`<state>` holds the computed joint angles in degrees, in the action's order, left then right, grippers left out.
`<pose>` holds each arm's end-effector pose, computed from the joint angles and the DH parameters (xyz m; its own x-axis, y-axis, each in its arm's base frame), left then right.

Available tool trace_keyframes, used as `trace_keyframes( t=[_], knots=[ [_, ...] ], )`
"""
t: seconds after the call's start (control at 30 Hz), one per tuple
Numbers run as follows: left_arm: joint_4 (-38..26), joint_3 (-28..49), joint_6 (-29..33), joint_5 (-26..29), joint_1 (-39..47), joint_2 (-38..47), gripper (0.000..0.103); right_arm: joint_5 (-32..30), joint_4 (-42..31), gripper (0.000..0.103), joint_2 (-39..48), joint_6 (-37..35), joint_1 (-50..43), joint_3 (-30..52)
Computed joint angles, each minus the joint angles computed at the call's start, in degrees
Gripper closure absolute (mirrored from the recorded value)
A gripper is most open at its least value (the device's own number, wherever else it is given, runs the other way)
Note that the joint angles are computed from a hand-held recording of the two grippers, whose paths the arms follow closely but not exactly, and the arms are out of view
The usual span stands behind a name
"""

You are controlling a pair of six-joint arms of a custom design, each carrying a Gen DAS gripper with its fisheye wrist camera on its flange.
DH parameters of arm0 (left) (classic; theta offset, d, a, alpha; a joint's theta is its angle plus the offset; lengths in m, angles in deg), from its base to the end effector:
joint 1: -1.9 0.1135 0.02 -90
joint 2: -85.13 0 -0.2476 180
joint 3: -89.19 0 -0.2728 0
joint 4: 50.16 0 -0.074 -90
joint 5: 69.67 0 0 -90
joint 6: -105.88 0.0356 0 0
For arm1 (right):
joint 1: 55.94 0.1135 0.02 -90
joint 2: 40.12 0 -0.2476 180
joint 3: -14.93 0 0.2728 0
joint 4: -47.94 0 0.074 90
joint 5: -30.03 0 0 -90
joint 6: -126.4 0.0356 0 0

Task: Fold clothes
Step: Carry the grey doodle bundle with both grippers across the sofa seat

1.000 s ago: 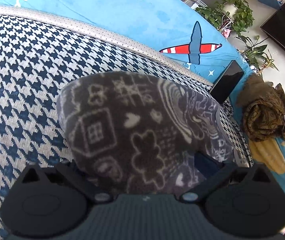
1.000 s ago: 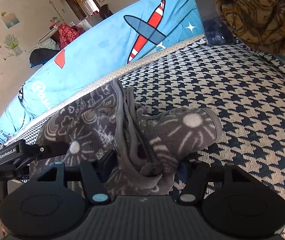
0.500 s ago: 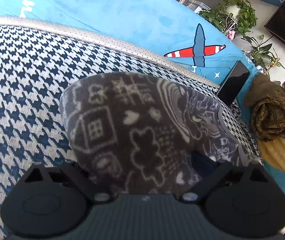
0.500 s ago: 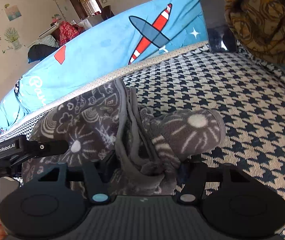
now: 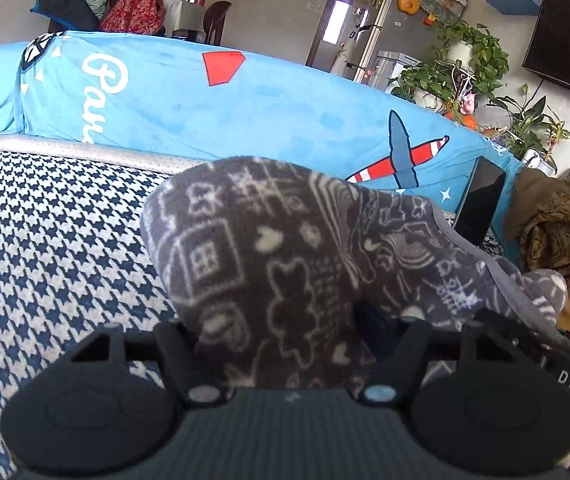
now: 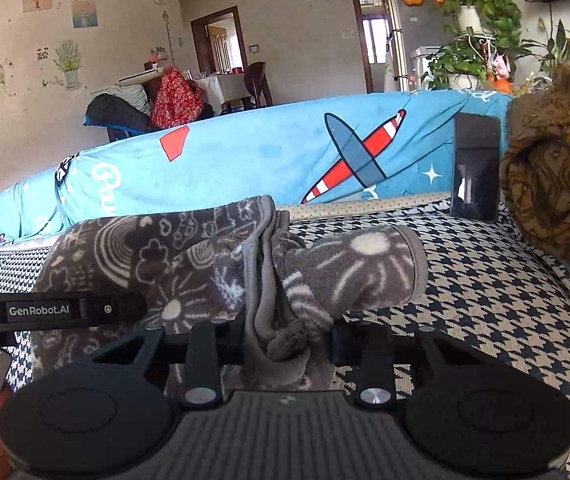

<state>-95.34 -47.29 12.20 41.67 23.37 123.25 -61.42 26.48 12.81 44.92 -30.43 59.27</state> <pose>0.1715 0.0535 0.2235 -0.5890 -0.2959 -0.7520 -0.1187 0.9521 -0.2817 0.2120 0.1022 0.2154 -0.5137 -0.0810 -0.8542 -0.3784 0.9149 0.1408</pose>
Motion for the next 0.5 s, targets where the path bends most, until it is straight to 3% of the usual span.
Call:
trace_keyframes(
  t=[0.5],
  knots=[
    [-9.19,2.96,14.62,12.08,25.81,-3.95,0.035,12.09,5.58,0.069,5.24,2.07,17.14,3.95]
  ],
)
